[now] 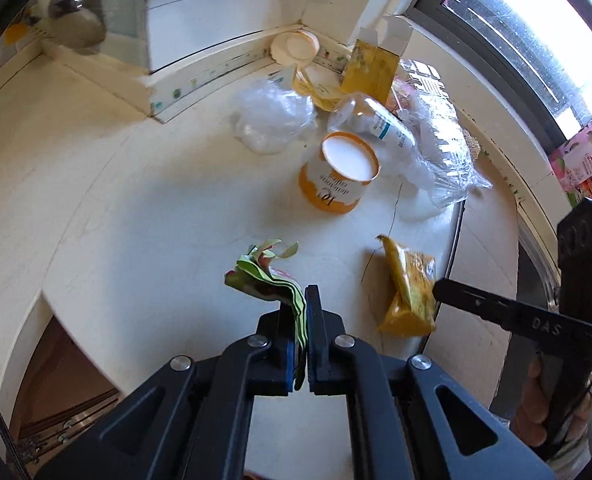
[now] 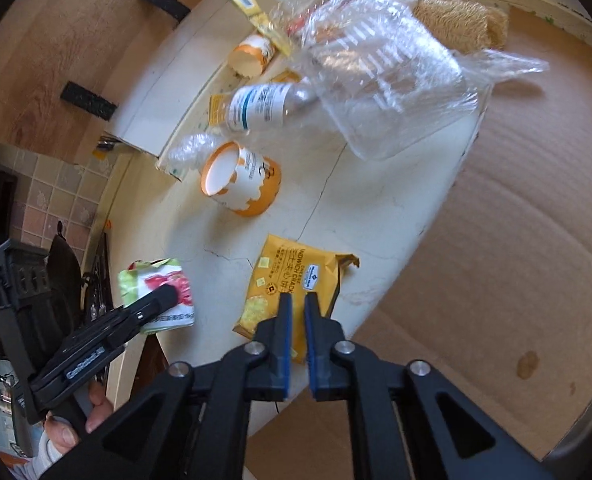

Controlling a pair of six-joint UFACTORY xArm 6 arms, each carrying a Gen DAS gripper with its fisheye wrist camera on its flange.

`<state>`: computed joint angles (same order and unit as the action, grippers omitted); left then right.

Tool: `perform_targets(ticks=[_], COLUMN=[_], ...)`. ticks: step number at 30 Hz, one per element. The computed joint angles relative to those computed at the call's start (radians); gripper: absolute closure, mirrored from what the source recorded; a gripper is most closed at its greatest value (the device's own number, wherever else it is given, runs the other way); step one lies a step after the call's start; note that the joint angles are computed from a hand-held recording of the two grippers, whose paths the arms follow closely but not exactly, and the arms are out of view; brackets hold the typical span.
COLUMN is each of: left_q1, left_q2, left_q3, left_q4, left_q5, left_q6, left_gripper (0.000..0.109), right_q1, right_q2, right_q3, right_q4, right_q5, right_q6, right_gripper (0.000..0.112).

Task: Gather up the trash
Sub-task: 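Carry the wrapper and snack bag down over the trash bin with both tools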

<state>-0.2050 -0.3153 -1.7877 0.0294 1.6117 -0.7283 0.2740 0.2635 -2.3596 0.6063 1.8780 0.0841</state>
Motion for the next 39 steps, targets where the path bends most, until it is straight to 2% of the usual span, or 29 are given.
perform_targets(ticks=[4, 8, 9, 10, 12, 17, 20, 24, 27, 28, 29, 36, 39], left_q1=[-0.006, -0.006, -0.006, -0.005, -0.009, -0.033, -0.035, -0.047, -0.043, -0.048, -0.048, -0.080, -0.112], left_q2=[-0.063, -0.120, -0.130, -0.142, -0.165, -0.185, -0.206, -0.246, -0.282, -0.295, -0.310, -0.404, -0.450], left_q3=[0.021, 0.034, 0.038, 0.043, 0.050, 0.050, 0.061, 0.084, 0.110, 0.118, 0.126, 0.152, 0.155], left_q4=[0.019, 0.040, 0.045, 0.049, 0.060, 0.099, 0.101, 0.120, 0.117, 0.120, 0.119, 0.117, 0.117], left_q5=[0.031, 0.062, 0.066, 0.071, 0.081, 0.112, 0.122, 0.143, 0.155, 0.161, 0.164, 0.198, 0.228], left_q6=[-0.031, -0.061, -0.068, -0.075, -0.086, -0.101, -0.104, -0.109, -0.105, -0.105, -0.104, -0.078, -0.061], left_gripper=[0.106, 0.106, 0.106, 0.106, 0.106, 0.106, 0.106, 0.106, 0.106, 0.106, 0.106, 0.106, 0.106], right_q1=[0.026, 0.057, 0.066, 0.082, 0.129, 0.226, 0.268, 0.293, 0.310, 0.312, 0.311, 0.385, 0.455], right_q2=[-0.032, -0.024, -0.019, -0.001, 0.048, 0.063, 0.062, -0.032, -0.123, -0.143, -0.151, -0.317, -0.424], right_q3=[0.039, 0.003, -0.010, -0.043, -0.135, -0.152, -0.146, 0.014, 0.151, 0.178, 0.186, 0.319, 0.389], right_q4=[-0.047, -0.056, -0.060, -0.079, -0.154, -0.320, -0.407, -0.450, -0.478, -0.476, -0.462, -0.431, -0.419], right_q5=[-0.022, -0.027, -0.030, -0.024, -0.002, -0.051, -0.029, -0.074, -0.160, -0.172, -0.164, -0.235, -0.265], right_q6=[0.012, 0.026, 0.034, 0.044, 0.057, 0.035, 0.031, 0.010, 0.012, 0.018, 0.023, 0.097, 0.144], right_gripper=[0.062, 0.060, 0.056, 0.045, 0.037, 0.037, 0.037, 0.063, 0.071, 0.083, 0.089, 0.090, 0.089])
